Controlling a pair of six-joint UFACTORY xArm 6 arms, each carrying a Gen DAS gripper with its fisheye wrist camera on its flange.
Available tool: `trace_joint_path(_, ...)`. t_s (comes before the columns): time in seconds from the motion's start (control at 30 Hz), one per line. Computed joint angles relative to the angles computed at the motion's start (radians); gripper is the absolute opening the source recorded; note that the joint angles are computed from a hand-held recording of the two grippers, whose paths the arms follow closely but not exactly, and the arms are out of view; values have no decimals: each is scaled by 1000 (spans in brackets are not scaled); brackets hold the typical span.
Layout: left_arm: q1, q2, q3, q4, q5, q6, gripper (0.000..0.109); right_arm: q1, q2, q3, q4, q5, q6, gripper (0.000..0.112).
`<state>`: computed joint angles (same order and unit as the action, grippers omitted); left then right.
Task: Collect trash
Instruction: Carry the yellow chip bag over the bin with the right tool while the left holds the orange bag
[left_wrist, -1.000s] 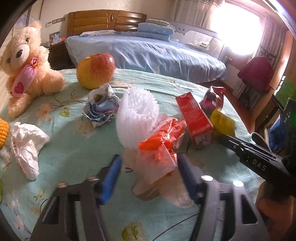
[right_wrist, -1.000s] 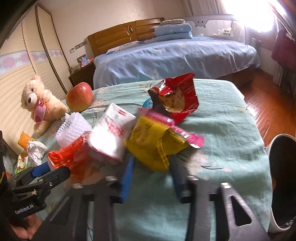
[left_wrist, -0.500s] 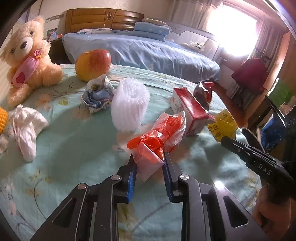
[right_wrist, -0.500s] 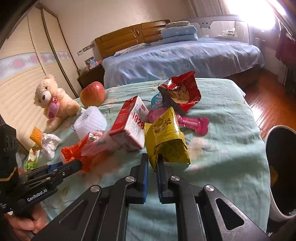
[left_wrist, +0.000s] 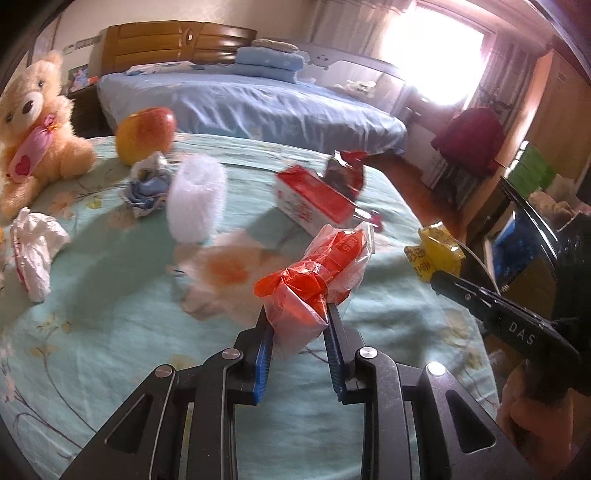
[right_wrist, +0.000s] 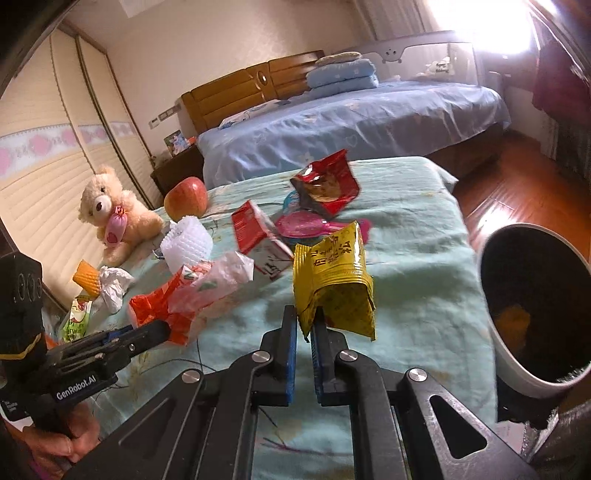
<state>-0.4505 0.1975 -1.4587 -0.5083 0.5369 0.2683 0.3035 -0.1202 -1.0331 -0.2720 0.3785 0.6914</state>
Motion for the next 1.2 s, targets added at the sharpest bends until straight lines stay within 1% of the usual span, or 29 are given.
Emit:
trace_joint_path(0.33,-56,24,-39,20,22,-4,25,-41,-125,108,-50,13,67,7)
trace_joint_path(0.6,-95,80,-114,53,42,-28,25,-81,-201,171,-71,21,94,7)
trace_joint_path(1.2,-175,249,-351,118,113,-71,25,-180,-309,258,-54,50,89,7)
